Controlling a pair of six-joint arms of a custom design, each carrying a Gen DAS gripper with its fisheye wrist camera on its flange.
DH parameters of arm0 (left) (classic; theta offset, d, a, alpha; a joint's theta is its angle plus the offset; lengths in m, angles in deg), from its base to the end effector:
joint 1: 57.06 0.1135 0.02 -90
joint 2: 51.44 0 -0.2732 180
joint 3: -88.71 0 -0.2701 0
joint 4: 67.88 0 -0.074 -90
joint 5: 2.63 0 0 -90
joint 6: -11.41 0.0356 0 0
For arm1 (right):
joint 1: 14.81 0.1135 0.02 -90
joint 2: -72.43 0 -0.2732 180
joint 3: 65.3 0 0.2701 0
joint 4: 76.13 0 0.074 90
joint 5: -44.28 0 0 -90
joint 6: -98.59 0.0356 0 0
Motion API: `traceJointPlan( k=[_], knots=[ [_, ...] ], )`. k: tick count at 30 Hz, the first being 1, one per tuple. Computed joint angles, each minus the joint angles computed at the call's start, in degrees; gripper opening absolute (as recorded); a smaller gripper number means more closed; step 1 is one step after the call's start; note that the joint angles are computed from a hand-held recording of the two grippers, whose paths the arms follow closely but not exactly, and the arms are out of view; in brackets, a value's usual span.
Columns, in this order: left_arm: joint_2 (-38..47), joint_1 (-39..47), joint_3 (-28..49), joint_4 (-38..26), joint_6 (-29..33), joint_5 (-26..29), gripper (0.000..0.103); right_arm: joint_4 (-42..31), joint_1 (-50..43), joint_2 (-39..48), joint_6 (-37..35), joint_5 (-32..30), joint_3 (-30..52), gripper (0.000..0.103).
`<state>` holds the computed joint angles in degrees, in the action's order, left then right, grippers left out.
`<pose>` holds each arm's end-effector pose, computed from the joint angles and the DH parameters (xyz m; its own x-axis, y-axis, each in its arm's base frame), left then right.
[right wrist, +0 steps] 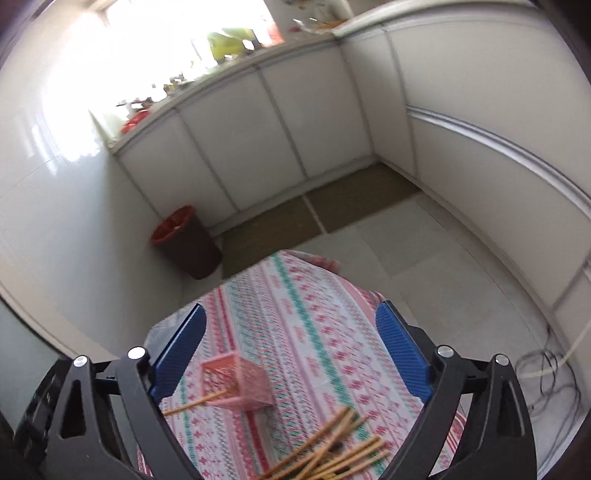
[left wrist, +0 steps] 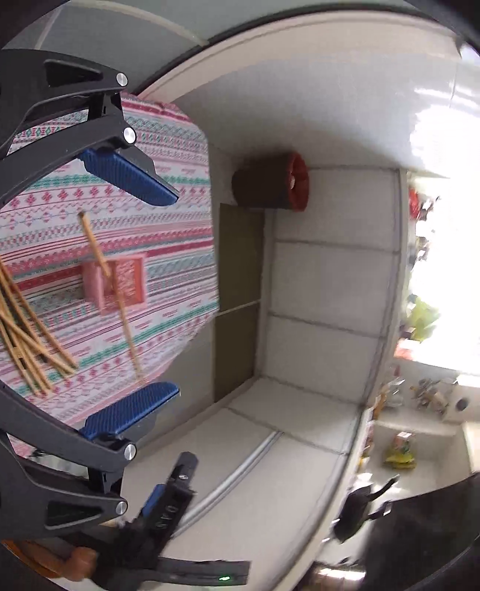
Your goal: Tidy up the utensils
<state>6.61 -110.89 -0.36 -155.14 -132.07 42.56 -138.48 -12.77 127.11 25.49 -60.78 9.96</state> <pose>0.1147 -0.1144 0.4113 -0.5511 -0.2123 -0.8070 -0.1889 0.9737 -0.1271 0.1953 0.0162 0.3592 -0.7033 0.2558 -0.6633 -0.0247 0.9237 0.3824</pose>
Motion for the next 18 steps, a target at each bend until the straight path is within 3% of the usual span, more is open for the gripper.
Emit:
traceJointPlan(
  k=[5,8,14,16,18],
  knots=[
    [6.67,-0.02,-3.57,3.07,3.86,13.98,0.096,-5.6,-19.09,2.66,-4.96,-11.41,-5.15,0.093],
    [12.64,1.8,-6.14,6.22,6.71,22.44,0.096,-11.43,-26.5,10.52,-9.67,-17.44,-4.77,0.093],
    [22.11,7.31,-12.96,15.77,10.06,32.25,0.095,-21.2,-28.32,18.78,-19.28,-22.24,-3.17,0.093],
    [24.09,9.9,-14.84,19.28,10.98,35.89,0.091,-22.88,-29.15,20.22,-20.21,-23.72,-3.18,0.093],
    [26.35,10.83,-14.96,20.53,11.19,36.7,0.08,-24.07,-29.8,21.77,-20.98,-24.71,-2.76,0.093]
  ],
)
